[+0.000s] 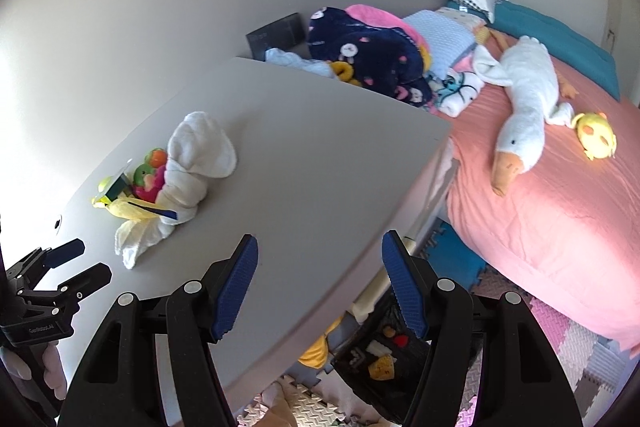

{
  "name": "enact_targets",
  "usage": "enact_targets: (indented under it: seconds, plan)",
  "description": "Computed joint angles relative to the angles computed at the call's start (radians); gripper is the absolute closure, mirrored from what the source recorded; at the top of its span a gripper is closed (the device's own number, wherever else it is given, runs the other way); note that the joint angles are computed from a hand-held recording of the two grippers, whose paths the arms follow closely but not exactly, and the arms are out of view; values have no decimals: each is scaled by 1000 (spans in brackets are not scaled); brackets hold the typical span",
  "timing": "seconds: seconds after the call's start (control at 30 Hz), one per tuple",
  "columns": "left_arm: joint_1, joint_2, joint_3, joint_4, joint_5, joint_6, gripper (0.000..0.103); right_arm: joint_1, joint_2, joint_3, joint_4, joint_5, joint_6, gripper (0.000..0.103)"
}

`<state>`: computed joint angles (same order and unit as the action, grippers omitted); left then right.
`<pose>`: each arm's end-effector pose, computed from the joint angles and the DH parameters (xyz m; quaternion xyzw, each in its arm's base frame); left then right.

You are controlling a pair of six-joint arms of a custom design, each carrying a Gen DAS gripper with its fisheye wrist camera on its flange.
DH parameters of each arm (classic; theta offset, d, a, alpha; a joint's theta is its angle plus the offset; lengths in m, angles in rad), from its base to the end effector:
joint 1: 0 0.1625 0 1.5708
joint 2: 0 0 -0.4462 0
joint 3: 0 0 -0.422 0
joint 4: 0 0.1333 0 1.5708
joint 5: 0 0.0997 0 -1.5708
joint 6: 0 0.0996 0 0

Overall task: Collect trash
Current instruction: 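Move left tool to yellow-green toy while right tool approaches white towel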

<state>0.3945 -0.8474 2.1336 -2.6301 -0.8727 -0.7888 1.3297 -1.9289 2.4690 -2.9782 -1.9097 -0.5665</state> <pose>-0.3801 -0.3720 -0.0048 0.2178 0.9087 -0.2237 0.2771 0.0157 -0.3557 0.3787 0.0750 -0.8941 0.3207 0.3035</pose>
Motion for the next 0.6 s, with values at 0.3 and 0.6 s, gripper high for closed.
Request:
enact_targets:
  seconds: [0.3,0.6]
  plan:
    - [20,-103,69,93,61,-120,13,86,121,-33,-21,-17,18,38]
    - [50,-154,100,132,89,-166,13,151,212,-69,-38,-38,25,38]
